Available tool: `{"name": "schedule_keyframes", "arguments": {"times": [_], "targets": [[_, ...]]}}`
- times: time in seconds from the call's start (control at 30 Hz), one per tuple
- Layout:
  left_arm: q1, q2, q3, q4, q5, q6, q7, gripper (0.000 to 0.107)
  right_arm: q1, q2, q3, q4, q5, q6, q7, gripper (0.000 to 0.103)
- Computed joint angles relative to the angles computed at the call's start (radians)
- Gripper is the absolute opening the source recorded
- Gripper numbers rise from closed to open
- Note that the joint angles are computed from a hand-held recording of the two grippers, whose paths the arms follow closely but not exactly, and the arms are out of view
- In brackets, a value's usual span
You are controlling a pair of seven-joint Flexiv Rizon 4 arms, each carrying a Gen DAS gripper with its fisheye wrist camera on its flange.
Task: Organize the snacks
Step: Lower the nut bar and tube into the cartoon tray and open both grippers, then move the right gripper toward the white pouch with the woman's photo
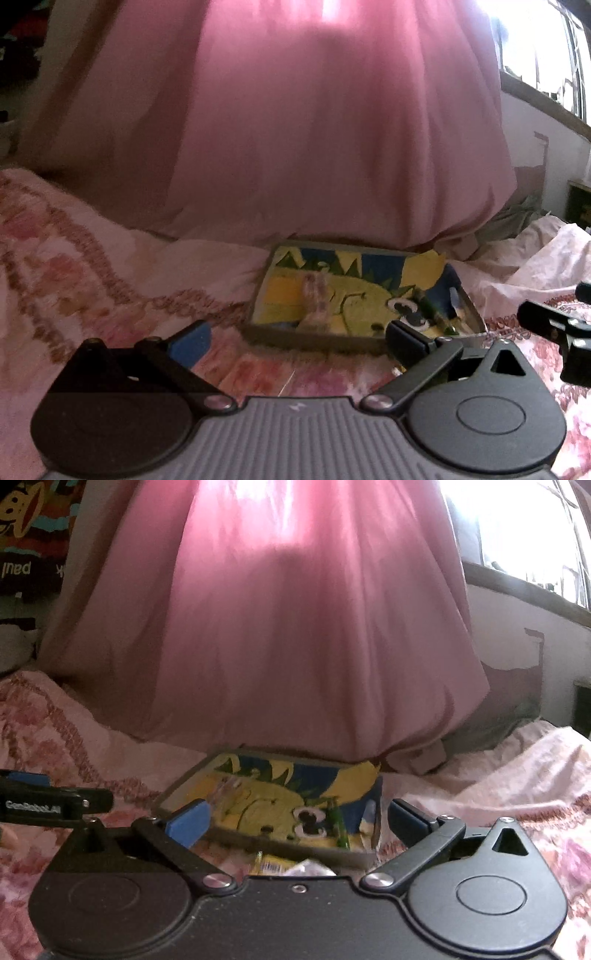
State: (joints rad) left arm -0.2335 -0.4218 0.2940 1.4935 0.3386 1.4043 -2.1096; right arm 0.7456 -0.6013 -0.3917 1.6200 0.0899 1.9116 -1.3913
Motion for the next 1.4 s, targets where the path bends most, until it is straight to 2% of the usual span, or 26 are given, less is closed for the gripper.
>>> {"name": "schedule_keyframes", "arguments": {"times": [0.17,0.33,0.43,0.53,0.7,0.87,1.13,1.27,1.33,1.4], "targets": [[-0.041,0.093,0.031,0.113,0.062,-0.019,-0.09,0.103,0.036,0.088,0.008,0.125,0.047,-0.016,0.022,0.102],[-0.007,0.187,-0.025,0.225,0.089,-0.07,-0.136,0.103,0.053,0.166,0.022,0.237,0.039,-0.058,0.082,0.102],[0.012,0.231,-0.051,0.273,0.118,-0.072,-0.183,0.103,0.097,0.19,-0.018,0.285,0.03,-0.051,0.115,0.102],[0.025,0.259,-0.075,0.286,0.17,-0.096,-0.221,0.103,0.129,0.196,-0.05,0.302,0.017,-0.054,0.121,0.102],[0.056,0.291,-0.126,0.302,0.24,-0.135,-0.262,0.103,0.103,0.207,-0.015,0.315,-0.046,-0.085,0.139,0.102],[0.091,0.305,-0.169,0.305,0.276,-0.156,-0.292,0.103,0.114,0.206,-0.028,0.324,-0.079,-0.081,0.147,0.102],[0.111,0.304,-0.198,0.295,0.282,-0.195,-0.289,0.103,0.061,0.204,0.023,0.316,-0.125,-0.101,0.178,0.102],[0.117,0.302,-0.2,0.298,0.274,-0.196,-0.284,0.103,0.01,0.201,0.074,0.304,-0.159,-0.114,0.193,0.102],[0.12,0.299,-0.203,0.298,0.259,-0.199,-0.271,0.103,-0.023,0.199,0.109,0.295,-0.179,-0.127,0.203,0.102],[0.128,0.293,-0.208,0.299,0.227,-0.197,-0.238,0.103,-0.107,0.195,0.199,0.272,-0.212,-0.158,0.214,0.102]]}}
